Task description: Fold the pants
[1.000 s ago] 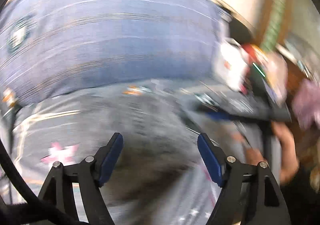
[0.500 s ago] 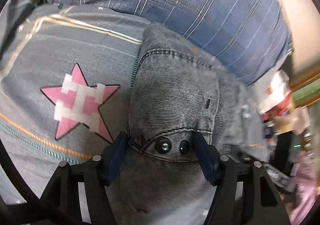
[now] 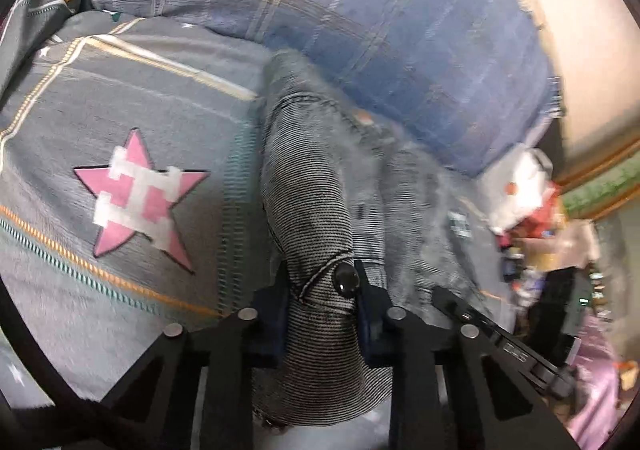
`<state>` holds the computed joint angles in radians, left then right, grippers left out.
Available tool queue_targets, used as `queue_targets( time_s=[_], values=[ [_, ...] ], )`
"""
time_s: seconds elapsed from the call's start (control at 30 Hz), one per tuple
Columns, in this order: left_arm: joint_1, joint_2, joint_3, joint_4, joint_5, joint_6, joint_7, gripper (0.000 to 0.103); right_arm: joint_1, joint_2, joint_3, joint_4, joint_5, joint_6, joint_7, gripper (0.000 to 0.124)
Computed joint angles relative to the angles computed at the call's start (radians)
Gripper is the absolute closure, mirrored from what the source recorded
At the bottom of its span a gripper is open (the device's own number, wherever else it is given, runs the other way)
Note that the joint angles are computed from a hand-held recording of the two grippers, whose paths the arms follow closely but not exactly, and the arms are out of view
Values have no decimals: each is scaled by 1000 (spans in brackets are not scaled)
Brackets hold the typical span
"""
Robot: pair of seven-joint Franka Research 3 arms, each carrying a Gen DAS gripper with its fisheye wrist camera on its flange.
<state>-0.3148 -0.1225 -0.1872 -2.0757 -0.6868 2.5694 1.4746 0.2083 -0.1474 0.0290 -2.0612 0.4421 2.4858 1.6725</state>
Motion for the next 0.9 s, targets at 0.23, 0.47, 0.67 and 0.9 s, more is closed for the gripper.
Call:
queue_targets(
  time_s=[0.23,0.47,0.67,0.9],
  values=[
    [-75,-143,22,-160,-81,-16,43,74,-24,-219,52,-171,-91,48,56,99],
    [-70,-112,39,-201,-124,-8,9,52,-22,-213,73,-221,-206,23,169,99],
    [-71,-104,23,-214,-109,36,15,46,-9,-214,64,-235,-213,36,190,95],
    [-33,-139,-38,-224,183,127,-172,45,-16,-248,48,-274,-195,46,200,70]
  ],
)
